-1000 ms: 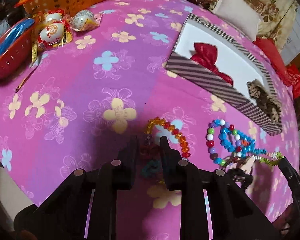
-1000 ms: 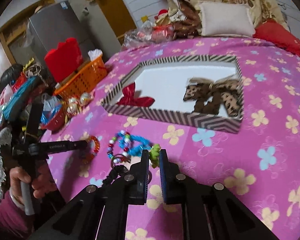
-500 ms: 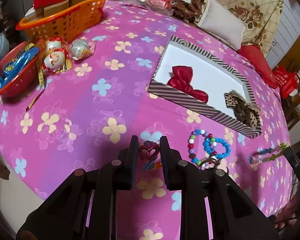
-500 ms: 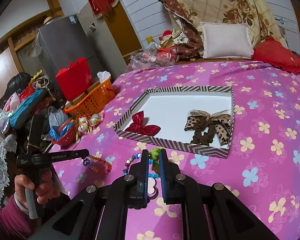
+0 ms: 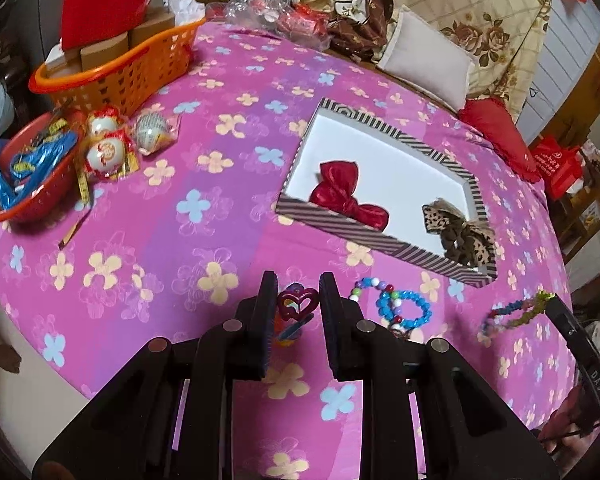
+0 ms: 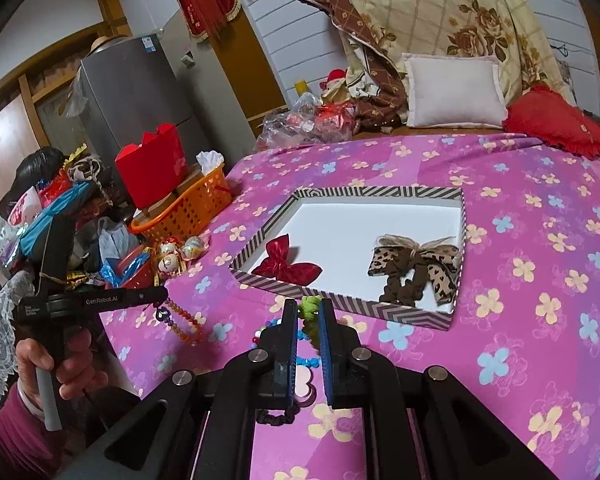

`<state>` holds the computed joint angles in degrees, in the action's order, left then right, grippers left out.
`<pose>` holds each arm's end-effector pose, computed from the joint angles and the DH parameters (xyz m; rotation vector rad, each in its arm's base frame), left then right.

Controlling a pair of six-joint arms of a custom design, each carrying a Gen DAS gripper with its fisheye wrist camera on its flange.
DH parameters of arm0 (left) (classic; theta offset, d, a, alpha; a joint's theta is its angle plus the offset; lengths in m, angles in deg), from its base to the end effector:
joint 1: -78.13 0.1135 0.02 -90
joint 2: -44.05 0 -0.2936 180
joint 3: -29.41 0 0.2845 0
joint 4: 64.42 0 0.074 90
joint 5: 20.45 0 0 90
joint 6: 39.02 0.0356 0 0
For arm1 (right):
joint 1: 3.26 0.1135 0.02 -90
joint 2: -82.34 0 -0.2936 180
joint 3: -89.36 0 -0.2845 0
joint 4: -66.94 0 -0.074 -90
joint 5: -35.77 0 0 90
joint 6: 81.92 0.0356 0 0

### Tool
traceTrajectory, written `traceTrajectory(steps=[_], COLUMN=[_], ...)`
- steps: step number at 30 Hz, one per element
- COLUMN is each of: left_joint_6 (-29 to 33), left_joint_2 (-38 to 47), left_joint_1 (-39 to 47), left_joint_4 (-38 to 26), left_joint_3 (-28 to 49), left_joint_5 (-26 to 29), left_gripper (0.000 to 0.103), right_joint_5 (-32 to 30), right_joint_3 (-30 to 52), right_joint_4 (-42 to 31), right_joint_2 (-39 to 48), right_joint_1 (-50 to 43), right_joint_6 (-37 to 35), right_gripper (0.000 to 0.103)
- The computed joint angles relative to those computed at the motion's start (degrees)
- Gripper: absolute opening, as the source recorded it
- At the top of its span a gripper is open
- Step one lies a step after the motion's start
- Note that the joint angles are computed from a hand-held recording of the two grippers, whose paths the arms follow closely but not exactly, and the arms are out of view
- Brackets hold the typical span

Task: Organize jewelry
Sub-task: 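Carry both items into the striped box and release them beside the bows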

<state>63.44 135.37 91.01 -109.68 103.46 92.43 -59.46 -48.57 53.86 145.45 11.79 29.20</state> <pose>0.3420 0.0640 0.2278 0.1175 2.5672 -0.3692 0.2342 0.0663 0.2118 0.0633 2.1992 0.4576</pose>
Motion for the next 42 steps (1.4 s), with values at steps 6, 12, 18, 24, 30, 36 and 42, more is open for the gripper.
traceTrajectory(steps=[6,12,18,24,30,36,42], left_joint_6=[-1.8,-4.2,-6.7,-7.7,-8.4,-8.7,-8.8], left_joint_2=[-0.3,1.4,4.8,8.9,14.4,19.0,23.3], left_joint_1=[-3.3,-7.6,-12.5,-17.2,-19.9,-21.5,-22.1], left_joint_4=[-0.3,0.4,1.5,3.8,4.5,5.0,5.0], left_joint_3=[3.0,6.5,10.6,14.2,18.4,21.6,24.2], left_joint_5=[-1.0,-4.0,-7.7,-12.6,-15.4,-17.8,-19.1], left_gripper=[0.020,0.020,0.020,0.020,0.020,0.020,0.020], right_joint_5=[0.2,-0.6,-1.5,-2.1,-3.0,-4.1,-4.7], right_joint_3=[2.7,6.7,11.6,17.2,21.2,23.7,25.3], right_joint_4=[-0.6,-1.2,-0.6,-0.6,-0.2,0.5,0.6], right_joint_2=[2.0,5.8,11.5,18.9,25.5,29.9,34.1], right_joint_1=[-0.5,-2.2,-4.5,-6.1,-7.1,-7.1,-7.1], right_joint_6=[-1.6,-3.5,-4.7,-6.1,-6.8,-6.8,-7.0], right_gripper=[0.010,0.009,0.010,0.010,0.010,0.010,0.010])
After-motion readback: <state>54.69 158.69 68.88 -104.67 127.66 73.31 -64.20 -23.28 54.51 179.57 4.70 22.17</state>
